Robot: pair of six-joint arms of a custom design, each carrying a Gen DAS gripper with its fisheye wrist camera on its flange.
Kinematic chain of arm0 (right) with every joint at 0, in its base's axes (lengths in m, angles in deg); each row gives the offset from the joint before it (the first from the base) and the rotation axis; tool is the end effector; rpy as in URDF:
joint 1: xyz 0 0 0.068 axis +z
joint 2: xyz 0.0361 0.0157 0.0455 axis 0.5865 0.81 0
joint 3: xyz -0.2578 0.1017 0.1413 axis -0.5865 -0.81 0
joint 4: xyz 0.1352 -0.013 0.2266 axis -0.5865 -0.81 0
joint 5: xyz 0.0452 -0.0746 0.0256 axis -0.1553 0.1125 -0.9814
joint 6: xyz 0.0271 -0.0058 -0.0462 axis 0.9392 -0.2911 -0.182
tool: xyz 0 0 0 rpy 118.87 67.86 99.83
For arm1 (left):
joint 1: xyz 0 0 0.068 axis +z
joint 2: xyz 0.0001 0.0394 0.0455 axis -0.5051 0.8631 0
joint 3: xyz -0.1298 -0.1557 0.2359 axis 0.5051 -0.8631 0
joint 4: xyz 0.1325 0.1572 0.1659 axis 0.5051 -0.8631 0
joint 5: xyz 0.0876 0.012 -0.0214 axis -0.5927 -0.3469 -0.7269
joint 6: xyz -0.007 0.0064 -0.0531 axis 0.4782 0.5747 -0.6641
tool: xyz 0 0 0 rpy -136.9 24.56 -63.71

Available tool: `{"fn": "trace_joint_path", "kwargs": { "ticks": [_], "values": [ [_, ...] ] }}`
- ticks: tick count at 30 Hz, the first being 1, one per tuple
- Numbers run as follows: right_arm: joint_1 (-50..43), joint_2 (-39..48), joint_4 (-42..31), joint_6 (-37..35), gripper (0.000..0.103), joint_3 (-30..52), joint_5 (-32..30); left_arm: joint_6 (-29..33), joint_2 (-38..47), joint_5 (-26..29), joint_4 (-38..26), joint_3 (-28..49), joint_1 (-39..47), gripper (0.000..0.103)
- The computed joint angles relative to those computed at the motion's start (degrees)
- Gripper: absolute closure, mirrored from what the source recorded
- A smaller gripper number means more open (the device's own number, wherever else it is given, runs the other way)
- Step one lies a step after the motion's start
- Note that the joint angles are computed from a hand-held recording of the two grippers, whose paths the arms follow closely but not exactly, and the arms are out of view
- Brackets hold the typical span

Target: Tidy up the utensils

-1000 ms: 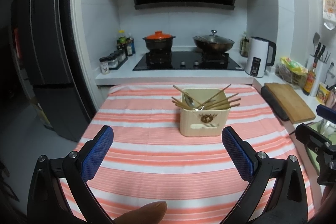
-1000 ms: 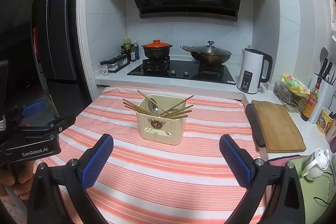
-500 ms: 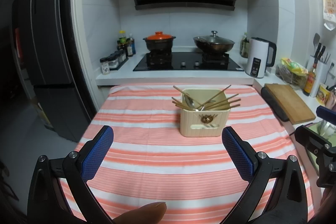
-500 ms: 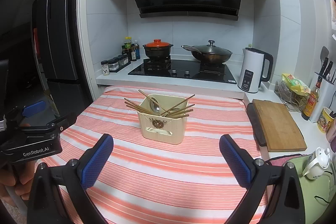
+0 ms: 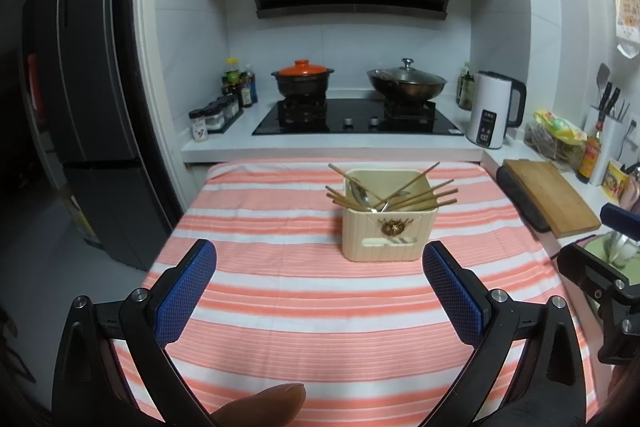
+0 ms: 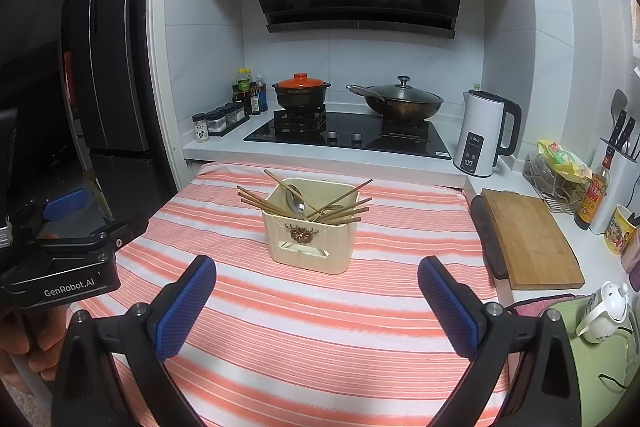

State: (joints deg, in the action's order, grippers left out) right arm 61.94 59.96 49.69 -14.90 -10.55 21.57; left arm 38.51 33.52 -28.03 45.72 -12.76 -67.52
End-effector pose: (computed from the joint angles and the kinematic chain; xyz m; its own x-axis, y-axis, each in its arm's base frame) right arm 0.3187 0.1533 0.3241 -0.4826 -0.2127 -0.8496 -0.3856 0.9226 -0.0119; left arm 0.2674 -0.1725 0.3206 -0.5006 -0.0980 -0.8601 -0.2404 0.9702 0.0295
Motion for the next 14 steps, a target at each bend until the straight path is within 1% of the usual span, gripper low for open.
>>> {"fn": "trace_joint_path", "kwargs": {
  "ticks": [6, 8, 10, 11, 14],
  "values": [
    [-0.19, 0.24, 0.05, -0.18, 0.000, -0.08, 0.15, -0.16, 0.83, 0.15, -0.49, 0.81, -0.39, 0.000],
    [-0.37, 0.37, 0.13, -0.34, 0.000, -0.03, 0.31, -0.05, 0.66, 1.06, -0.08, 0.65, -0.21, 0.000],
    [-0.53, 0.41, 0.12, -0.36, 0.000, 0.02, 0.30, 0.04, -0.41, 1.64, 2.39, -1.06, 0.05, 0.000],
    [-0.75, 0.45, 0.12, -0.37, 0.000, 0.08, 0.14, -0.55, -0.70, 1.99, 2.63, -1.46, 0.30, 0.000],
    [-1.36, 0.32, 0.14, -0.34, 0.000, -0.06, -0.24, -0.64, -1.23, 5.07, 3.80, -2.12, 1.36, 0.000]
  ]
}}
